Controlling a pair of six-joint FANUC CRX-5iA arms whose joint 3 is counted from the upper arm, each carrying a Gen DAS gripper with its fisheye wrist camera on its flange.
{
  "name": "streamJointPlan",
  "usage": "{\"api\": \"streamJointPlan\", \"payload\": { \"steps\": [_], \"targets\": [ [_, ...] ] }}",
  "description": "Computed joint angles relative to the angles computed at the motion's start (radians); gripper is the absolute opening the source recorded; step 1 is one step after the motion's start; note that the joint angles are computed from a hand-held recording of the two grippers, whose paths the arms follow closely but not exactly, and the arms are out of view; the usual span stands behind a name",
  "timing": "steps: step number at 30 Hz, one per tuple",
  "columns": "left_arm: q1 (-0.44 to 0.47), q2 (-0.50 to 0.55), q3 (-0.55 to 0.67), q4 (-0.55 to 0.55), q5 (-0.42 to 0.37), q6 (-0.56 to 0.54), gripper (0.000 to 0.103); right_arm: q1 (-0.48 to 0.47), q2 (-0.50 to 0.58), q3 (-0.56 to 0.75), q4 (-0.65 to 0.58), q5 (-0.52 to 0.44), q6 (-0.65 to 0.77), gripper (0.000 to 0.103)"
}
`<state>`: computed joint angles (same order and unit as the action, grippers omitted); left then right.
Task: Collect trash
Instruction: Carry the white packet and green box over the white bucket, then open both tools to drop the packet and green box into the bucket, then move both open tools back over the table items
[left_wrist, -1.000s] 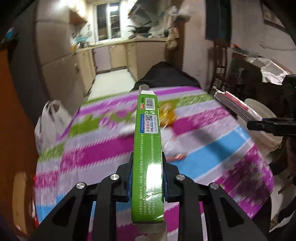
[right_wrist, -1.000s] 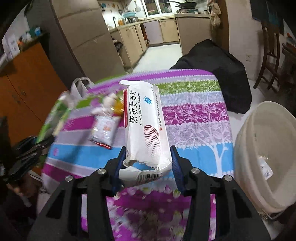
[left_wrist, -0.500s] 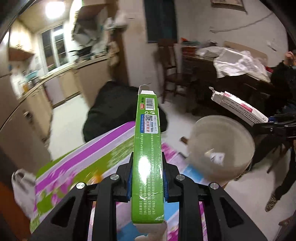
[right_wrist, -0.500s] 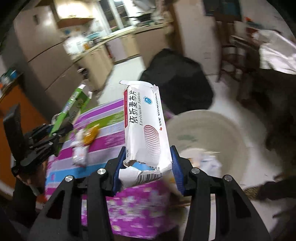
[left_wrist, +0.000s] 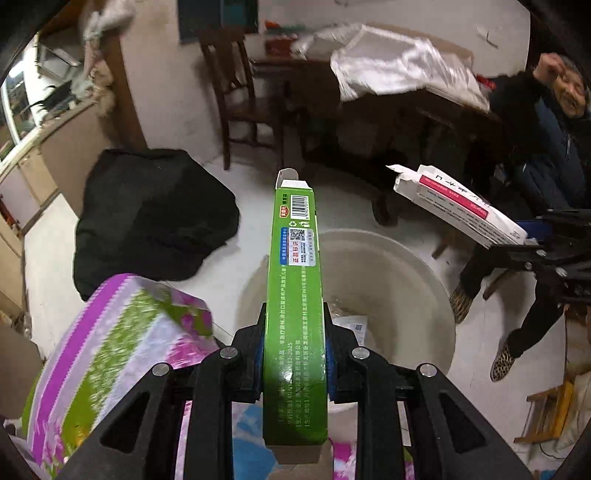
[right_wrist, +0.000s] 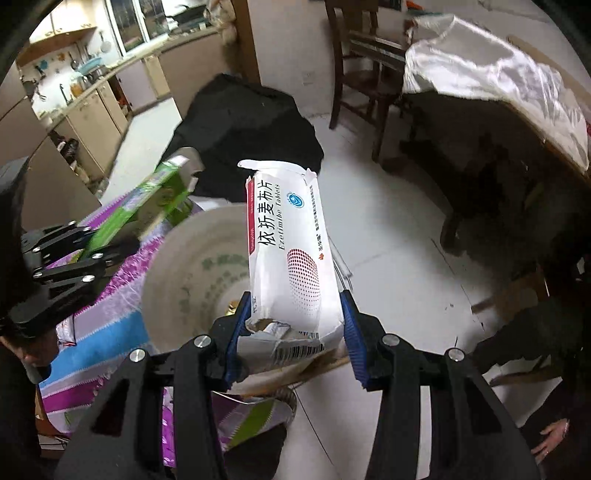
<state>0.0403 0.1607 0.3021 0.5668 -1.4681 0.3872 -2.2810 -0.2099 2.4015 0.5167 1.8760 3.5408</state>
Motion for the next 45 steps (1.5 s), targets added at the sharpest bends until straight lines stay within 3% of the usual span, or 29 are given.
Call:
{"api": "streamJointPlan", "payload": {
  "steps": [6,20,22,23,26,39,45],
  "targets": [
    [-0.046,0.021,-0.031,-0.069,0.020,0.032,0.025,-0.050,0.039,0.111,-0.096,-0.072,0.002,0.045],
    [-0.024,0.012,-0.056,-0.055,0.056,0.006,0.026,-0.100,0.030,0.142,-0.180,-0.171,0.033,0.047],
    [-0.021,0.009,-0.066,-0.043,0.070,0.007,0.031,-0.103,0.031,0.148,-0.173,-0.182,0.048,0.051],
    [-0.019,0.009,-0.069,-0.039,0.076,0.008,0.039,-0.105,0.027,0.146,-0.175,-0.176,0.049,0.051],
    [-0.013,0.011,-0.065,-0.035,0.070,0.004,0.040,-0.116,0.021,0.148,-0.188,-0.171,0.042,0.051],
    [-0.002,-0.005,-0.090,-0.035,0.100,-0.017,0.040,-0.116,-0.014,0.115,-0.189,-0.122,0.068,0.051],
    [0.017,-0.055,-0.157,-0.005,0.169,-0.050,0.040,-0.090,-0.043,0.070,-0.144,-0.077,0.071,0.051]
  ]
}}
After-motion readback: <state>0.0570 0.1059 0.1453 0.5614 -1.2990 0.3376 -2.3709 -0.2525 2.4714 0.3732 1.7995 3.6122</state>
